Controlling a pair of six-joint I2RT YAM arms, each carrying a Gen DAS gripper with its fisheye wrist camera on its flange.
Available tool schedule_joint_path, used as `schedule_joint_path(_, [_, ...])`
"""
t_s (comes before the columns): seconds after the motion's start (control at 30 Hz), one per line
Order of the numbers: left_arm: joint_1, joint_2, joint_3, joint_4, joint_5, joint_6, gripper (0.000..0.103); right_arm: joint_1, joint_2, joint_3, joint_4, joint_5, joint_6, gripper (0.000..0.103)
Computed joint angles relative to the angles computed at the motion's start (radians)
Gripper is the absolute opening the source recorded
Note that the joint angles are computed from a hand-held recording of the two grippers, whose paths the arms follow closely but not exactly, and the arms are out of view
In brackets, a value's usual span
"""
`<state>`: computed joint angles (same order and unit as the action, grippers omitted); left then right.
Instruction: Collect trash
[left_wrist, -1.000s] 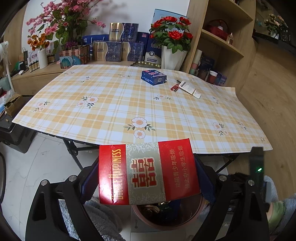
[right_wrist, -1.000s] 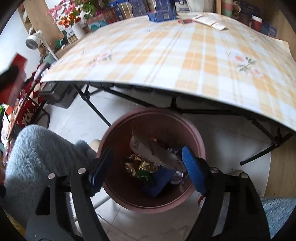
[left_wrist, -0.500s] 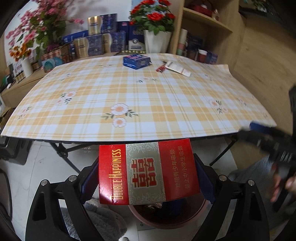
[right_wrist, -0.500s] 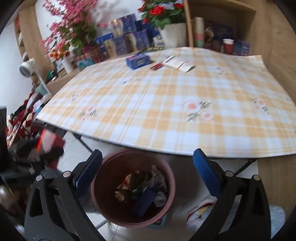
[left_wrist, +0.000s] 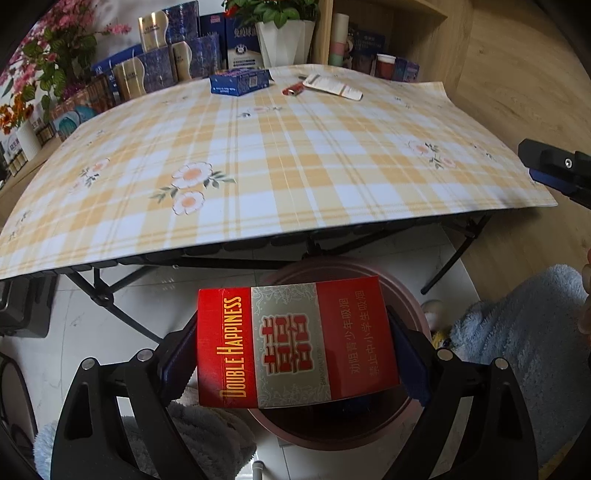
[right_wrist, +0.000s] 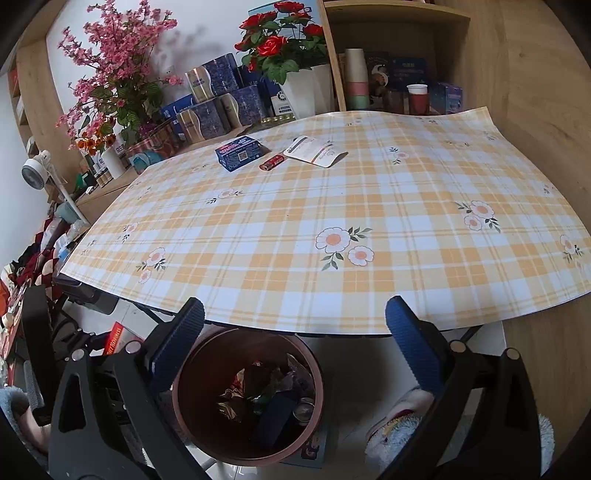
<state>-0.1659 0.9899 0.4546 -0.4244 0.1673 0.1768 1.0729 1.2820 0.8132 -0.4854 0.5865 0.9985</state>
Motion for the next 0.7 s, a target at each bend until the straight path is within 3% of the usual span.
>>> schedule_joint_path(0.7, [0.053,-0.046,0.019,-0.015,0.049,-0.030,0.097,-0.024,0.001,-0.010,-0.012,-0.017,0.015,0.097])
